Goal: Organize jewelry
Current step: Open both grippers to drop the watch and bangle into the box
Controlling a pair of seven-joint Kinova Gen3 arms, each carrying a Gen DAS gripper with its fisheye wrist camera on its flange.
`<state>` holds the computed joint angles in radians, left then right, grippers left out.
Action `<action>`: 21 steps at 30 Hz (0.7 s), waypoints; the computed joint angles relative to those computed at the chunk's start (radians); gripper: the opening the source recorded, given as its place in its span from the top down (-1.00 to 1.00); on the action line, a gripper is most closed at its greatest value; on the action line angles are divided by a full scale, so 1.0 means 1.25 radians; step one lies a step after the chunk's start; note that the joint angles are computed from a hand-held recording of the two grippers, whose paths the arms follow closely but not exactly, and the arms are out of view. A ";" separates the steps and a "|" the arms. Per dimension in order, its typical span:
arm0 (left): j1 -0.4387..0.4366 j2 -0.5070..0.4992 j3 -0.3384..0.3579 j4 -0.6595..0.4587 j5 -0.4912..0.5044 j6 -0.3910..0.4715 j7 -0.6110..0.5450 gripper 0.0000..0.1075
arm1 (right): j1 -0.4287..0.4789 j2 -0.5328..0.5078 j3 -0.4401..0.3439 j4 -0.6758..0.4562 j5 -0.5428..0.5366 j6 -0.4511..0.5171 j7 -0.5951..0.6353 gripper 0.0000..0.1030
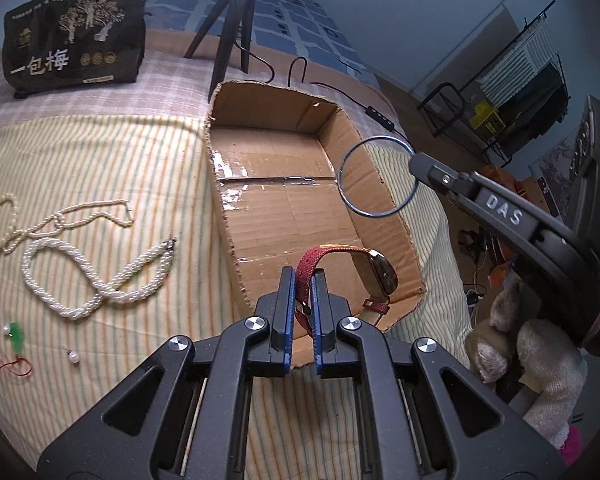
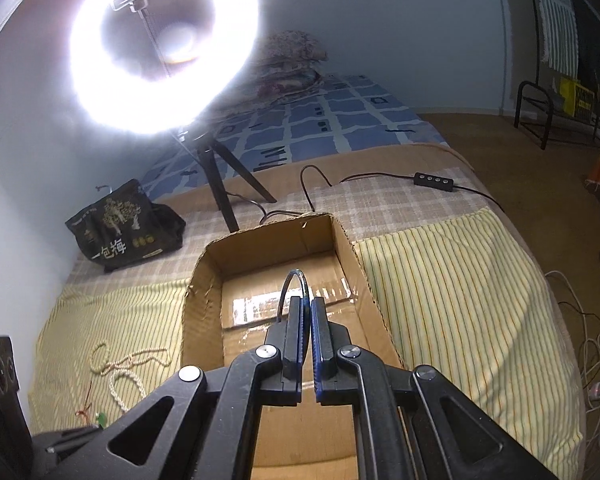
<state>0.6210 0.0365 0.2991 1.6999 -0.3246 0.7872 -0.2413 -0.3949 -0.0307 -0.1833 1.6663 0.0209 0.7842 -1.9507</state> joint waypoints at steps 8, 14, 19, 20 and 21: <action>0.011 0.032 -0.013 -0.011 0.000 -0.008 -0.009 0.79 | 0.016 0.031 0.019 0.002 -0.058 -0.020 0.044 0.50; 0.027 0.024 -0.019 -0.005 -0.038 0.006 0.017 0.48 | 0.018 0.009 0.017 0.016 -0.020 -0.039 0.010 -0.10; 0.031 0.010 -0.007 -0.006 -0.062 0.043 0.024 0.48 | 0.020 -0.010 0.009 0.023 0.005 -0.035 -0.009 -0.22; 0.031 0.006 -0.004 -0.007 -0.066 0.053 0.026 0.48 | 0.020 -0.013 0.008 0.024 0.009 -0.032 -0.010 -0.23; 0.031 0.002 -0.001 -0.004 -0.069 0.057 0.027 0.48 | 0.019 -0.016 0.006 0.024 0.014 -0.031 -0.012 -0.26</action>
<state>0.6595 0.0387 0.2973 1.6944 -0.4107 0.8586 -0.2069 -0.3709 -0.0501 -0.1763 1.6959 0.0379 0.7455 -1.9652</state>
